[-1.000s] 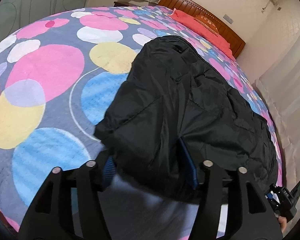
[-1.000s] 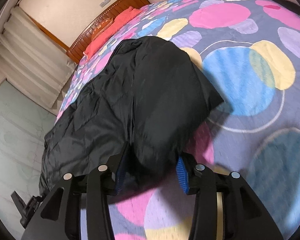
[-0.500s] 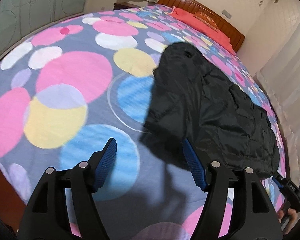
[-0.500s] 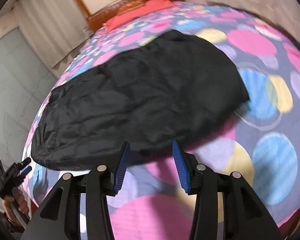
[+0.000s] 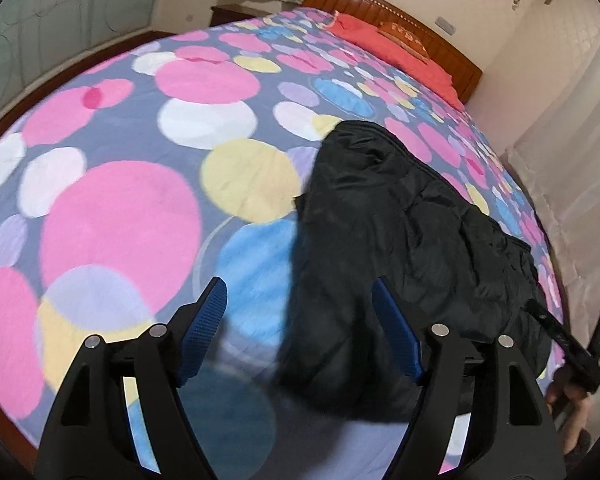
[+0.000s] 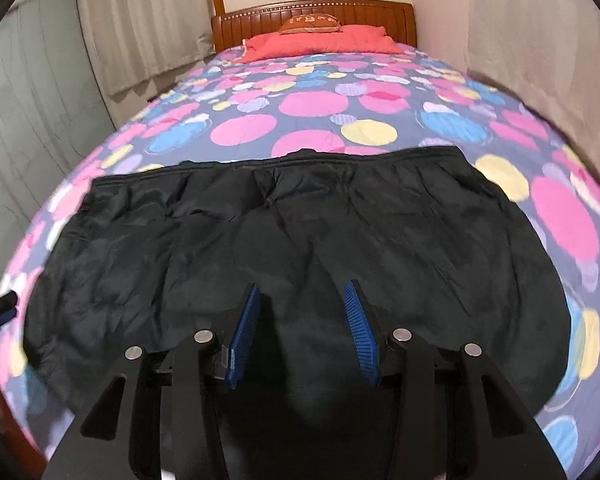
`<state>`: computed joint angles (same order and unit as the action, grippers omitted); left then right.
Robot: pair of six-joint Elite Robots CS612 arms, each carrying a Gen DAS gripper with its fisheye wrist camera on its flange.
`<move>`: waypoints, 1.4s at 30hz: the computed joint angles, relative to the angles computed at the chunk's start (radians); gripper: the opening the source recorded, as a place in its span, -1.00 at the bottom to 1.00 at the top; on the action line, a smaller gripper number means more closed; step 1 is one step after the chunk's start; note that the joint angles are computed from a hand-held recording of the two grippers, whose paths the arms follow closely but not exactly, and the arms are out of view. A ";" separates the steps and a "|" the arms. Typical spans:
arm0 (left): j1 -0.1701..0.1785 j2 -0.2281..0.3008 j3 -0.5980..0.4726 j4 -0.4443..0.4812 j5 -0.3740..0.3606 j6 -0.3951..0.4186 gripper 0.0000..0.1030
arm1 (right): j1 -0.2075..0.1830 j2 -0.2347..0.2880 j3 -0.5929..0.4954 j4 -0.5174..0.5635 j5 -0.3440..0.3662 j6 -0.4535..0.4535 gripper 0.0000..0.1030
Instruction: Fold large clothes
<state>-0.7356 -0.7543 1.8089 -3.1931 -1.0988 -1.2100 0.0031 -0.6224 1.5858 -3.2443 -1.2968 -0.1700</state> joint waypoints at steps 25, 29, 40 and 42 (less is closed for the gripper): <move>0.121 0.163 -0.211 -0.073 -0.429 0.222 0.62 | 0.047 0.058 -0.039 -0.026 -0.138 -0.010 -0.10; 0.118 0.171 -0.218 -0.098 -0.448 0.218 0.37 | 0.046 0.061 -0.040 -0.034 -0.136 -0.006 -0.10; 0.102 0.172 -0.223 -0.093 -0.380 0.231 0.02 | 0.046 0.062 -0.040 -0.035 -0.136 -0.007 -0.10; 0.096 0.167 -0.221 -0.096 -0.365 0.234 -0.14 | 0.046 0.062 -0.040 -0.036 -0.136 -0.007 -0.10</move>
<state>-0.6398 -0.5870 1.5884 -3.2893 -1.4642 -0.9757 0.0488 -0.5605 1.5458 -3.2802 -1.4330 -0.1768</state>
